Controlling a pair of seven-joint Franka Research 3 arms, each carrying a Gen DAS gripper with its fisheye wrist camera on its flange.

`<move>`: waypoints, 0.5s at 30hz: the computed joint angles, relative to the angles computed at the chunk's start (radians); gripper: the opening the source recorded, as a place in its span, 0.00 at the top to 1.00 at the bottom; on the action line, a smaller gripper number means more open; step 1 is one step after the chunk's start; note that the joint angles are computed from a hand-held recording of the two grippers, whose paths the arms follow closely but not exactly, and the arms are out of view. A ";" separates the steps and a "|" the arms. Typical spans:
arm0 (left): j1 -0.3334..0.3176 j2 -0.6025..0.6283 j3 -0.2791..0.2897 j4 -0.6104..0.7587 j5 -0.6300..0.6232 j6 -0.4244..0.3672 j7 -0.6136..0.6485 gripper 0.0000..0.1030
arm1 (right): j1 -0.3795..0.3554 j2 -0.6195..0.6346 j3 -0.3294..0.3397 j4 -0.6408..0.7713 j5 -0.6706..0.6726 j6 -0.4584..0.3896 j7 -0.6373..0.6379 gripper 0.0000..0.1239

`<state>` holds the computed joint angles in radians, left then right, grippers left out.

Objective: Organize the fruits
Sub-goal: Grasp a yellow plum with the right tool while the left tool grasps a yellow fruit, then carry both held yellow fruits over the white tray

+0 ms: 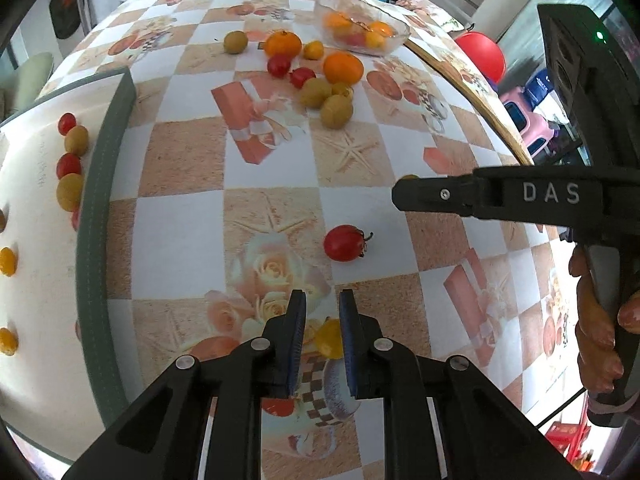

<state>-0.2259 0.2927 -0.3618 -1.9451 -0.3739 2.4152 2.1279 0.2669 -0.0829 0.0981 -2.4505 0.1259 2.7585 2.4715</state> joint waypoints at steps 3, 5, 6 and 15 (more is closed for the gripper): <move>-0.001 -0.009 -0.001 -0.006 -0.006 -0.003 -0.003 0.82 | 0.003 -0.003 0.003 0.003 -0.001 -0.005 0.006 0.81; -0.003 0.001 -0.001 0.003 0.002 -0.005 -0.001 0.82 | 0.005 -0.005 0.004 0.001 0.001 -0.007 0.009 0.81; -0.002 -0.007 -0.002 -0.006 0.004 -0.001 0.009 0.82 | 0.006 -0.006 0.005 0.000 0.003 -0.009 0.011 0.81; -0.020 -0.085 -0.017 -0.105 -0.038 0.120 0.120 0.23 | -0.004 -0.049 0.019 -0.038 -0.031 -0.014 0.090 0.81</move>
<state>-0.2458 0.2073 -0.3788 -2.0497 -0.4123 2.5351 2.2478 0.2631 -0.1317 0.1174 -2.4886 0.0946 2.7445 2.5612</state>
